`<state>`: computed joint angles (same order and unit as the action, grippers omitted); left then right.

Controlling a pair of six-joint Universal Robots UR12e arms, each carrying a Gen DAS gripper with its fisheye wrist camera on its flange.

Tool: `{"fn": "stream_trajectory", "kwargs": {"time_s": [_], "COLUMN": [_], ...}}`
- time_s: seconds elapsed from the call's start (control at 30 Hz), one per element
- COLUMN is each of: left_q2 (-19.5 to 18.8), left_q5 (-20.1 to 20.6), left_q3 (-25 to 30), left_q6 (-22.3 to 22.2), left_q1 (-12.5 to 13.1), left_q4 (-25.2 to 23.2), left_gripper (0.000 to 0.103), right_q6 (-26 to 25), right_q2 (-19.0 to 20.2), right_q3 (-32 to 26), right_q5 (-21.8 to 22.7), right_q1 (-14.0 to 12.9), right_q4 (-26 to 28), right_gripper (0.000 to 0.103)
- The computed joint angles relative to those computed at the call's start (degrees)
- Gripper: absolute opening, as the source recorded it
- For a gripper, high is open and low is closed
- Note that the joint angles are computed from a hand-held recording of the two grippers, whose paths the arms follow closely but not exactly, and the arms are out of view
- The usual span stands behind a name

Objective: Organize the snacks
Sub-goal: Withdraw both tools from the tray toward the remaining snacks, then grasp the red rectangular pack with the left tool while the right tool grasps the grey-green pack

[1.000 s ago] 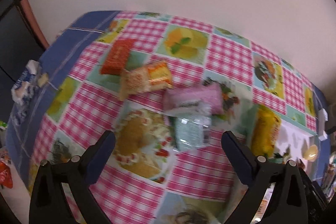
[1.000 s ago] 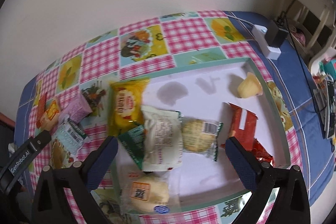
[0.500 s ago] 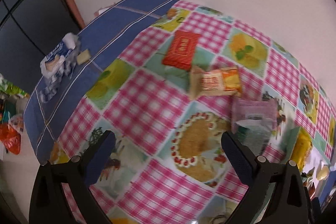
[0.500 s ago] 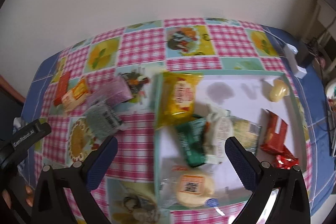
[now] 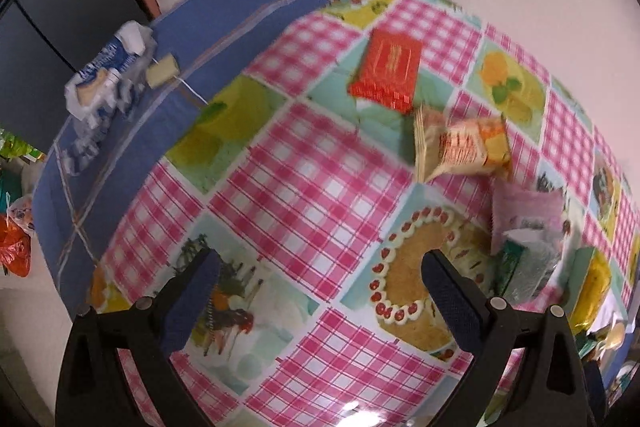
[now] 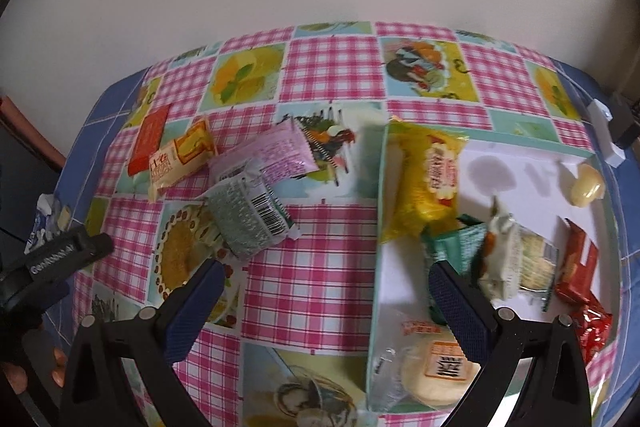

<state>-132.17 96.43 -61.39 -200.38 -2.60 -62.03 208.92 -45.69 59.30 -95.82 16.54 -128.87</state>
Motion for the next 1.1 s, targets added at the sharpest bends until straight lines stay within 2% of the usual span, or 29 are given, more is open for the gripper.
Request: {"fn": "stream_trajectory", "kwargs": {"time_s": [0.23, 0.57, 0.7, 1.0, 1.1], "left_q2": [-1.82, -4.65, -5.47, -7.49, -7.77], "left_q5": [-1.99, -2.71, -3.42, -3.63, -3.50], "left_q3": [1.60, 5.12, 6.32, 8.61, 8.62], "left_q6": [0.60, 1.29, 1.22, 1.48, 1.61], "left_q1": [0.07, 0.19, 0.26, 0.14, 0.05], "left_q4": [-2.93, -3.34, -3.61, -4.10, -3.75], "left_gripper": [0.101, 0.101, 0.101, 0.101, 0.101], "right_q6": [-1.59, -3.72, -4.39, -5.34, -5.10], "right_q2": [2.07, 4.68, 5.88, 7.72, 8.49], "right_q3": [-2.12, -5.33, -7.24, -9.67, -10.69], "right_q5": [1.79, 0.64, -0.06, 0.32, 0.92], "right_q1": [0.25, 0.78, 0.95, 0.91, 0.82], "right_q4": [0.38, 0.17, 2.05, 2.39, 3.20], "right_gripper": [0.103, 0.103, 0.103, 0.102, 0.097]}}
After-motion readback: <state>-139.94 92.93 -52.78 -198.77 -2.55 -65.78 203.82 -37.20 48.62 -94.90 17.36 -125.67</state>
